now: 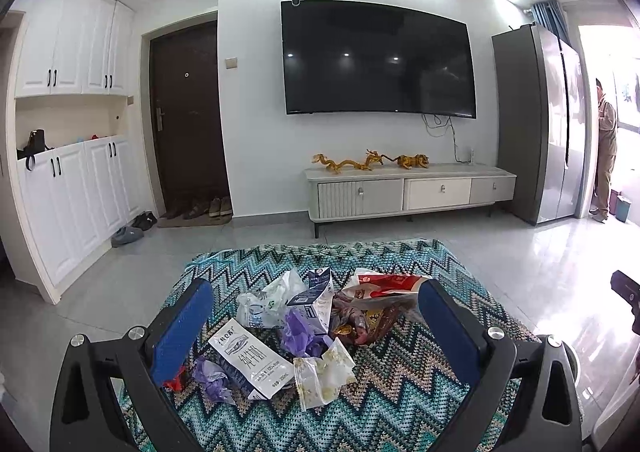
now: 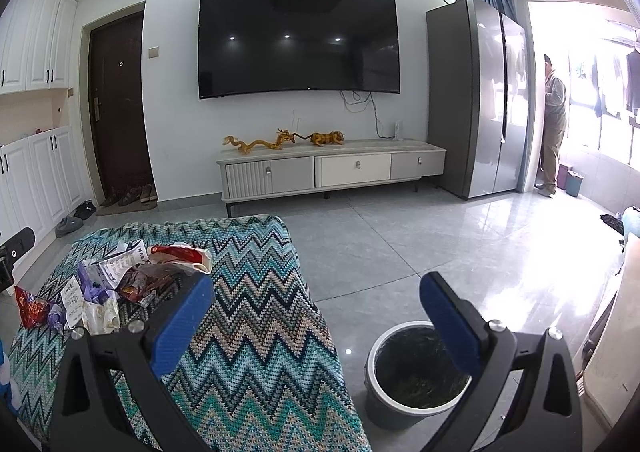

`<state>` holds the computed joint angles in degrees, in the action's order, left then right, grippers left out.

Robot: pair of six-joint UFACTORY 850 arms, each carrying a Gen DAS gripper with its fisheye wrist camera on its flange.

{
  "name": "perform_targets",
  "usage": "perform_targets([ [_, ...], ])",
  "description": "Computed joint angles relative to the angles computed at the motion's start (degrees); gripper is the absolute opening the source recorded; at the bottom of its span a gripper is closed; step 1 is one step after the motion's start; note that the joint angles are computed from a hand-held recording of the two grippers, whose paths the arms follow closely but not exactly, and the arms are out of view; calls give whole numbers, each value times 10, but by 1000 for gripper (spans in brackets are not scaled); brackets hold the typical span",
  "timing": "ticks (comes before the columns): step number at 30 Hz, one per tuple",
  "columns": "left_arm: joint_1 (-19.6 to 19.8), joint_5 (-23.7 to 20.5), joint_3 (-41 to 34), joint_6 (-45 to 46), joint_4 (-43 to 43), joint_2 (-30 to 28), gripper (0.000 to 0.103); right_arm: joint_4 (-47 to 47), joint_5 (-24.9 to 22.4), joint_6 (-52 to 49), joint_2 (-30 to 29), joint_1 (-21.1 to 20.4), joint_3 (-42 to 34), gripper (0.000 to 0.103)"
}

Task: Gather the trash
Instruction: 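Approach the trash pile on the ottoman with both tools open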

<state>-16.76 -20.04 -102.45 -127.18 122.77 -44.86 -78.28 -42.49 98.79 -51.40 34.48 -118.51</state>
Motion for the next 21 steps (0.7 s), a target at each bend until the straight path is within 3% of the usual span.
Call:
perform_targets([
  [6,2,6,-21,24,-17,-10,103,-9,-9,-3,-6,-3,-18,103],
  [16,3,-3,-25,-25,39,-11,103,16,-11,-41,-27,-5,-56,103],
  [21,11,9,-34,-20,28,-16,103,25,-8,-65,-42,-4,-81,103],
])
